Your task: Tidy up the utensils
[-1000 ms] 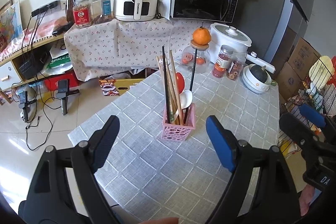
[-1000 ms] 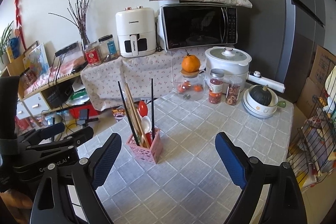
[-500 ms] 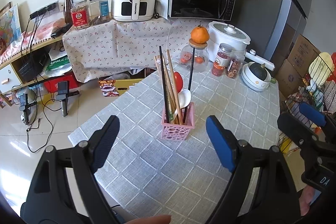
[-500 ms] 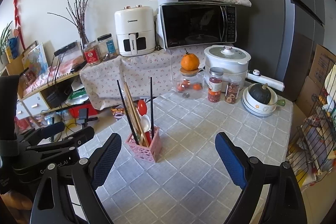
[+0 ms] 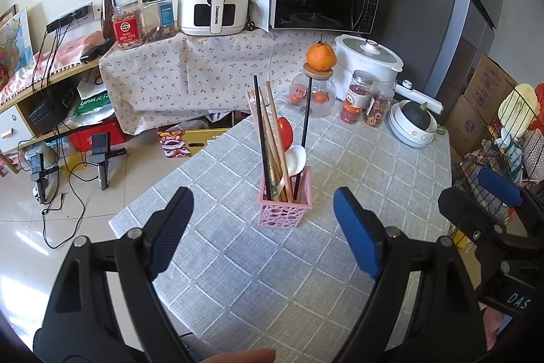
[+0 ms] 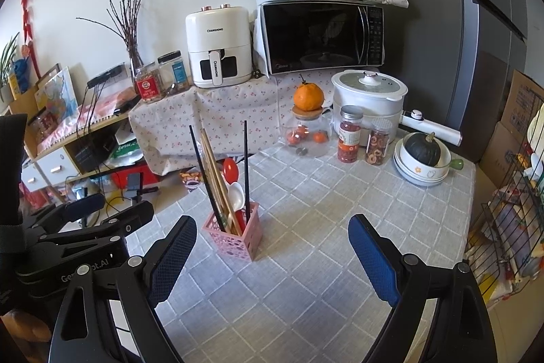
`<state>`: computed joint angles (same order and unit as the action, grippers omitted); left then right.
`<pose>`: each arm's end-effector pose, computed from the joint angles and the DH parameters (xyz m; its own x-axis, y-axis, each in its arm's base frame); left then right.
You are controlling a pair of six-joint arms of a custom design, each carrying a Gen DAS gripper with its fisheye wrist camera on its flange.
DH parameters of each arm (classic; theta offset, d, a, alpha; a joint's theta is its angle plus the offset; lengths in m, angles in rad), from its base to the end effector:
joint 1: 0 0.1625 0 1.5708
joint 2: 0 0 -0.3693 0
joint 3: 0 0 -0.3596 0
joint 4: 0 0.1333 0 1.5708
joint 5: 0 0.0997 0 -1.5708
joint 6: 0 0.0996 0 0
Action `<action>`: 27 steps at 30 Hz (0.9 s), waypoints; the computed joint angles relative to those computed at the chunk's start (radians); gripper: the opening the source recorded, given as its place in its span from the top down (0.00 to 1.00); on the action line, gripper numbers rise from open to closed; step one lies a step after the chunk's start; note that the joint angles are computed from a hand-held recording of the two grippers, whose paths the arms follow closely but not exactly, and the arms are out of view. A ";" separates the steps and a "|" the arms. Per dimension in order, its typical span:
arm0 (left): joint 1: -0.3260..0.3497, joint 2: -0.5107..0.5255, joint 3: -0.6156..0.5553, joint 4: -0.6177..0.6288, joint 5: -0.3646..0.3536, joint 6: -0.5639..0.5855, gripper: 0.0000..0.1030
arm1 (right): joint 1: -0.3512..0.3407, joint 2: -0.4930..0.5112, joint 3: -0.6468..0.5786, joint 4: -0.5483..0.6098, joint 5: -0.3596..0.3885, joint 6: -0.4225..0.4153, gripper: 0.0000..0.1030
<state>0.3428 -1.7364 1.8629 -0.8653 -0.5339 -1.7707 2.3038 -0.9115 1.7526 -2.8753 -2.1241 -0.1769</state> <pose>-0.2330 -0.3157 0.3735 -0.7066 -0.3595 -0.6094 0.2938 0.6344 -0.7149 0.4570 -0.3865 0.1551 -0.6718 -0.5055 0.5414 -0.7281 0.5850 -0.3573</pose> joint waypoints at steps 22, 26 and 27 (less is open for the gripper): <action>0.001 0.015 -0.008 0.010 0.008 0.012 0.18 | 0.004 0.005 0.001 0.000 -0.002 0.004 0.11; -0.001 0.016 -0.008 0.015 0.010 0.011 0.18 | 0.004 0.005 0.000 0.001 -0.002 0.000 0.11; -0.001 0.017 -0.008 0.015 0.010 0.009 0.18 | 0.003 0.005 0.002 -0.001 -0.001 0.000 0.11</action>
<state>0.3414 -1.7195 1.8552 -0.8506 -0.5244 -1.7620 2.3072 -0.9061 1.7548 -2.8762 -2.1254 -0.1769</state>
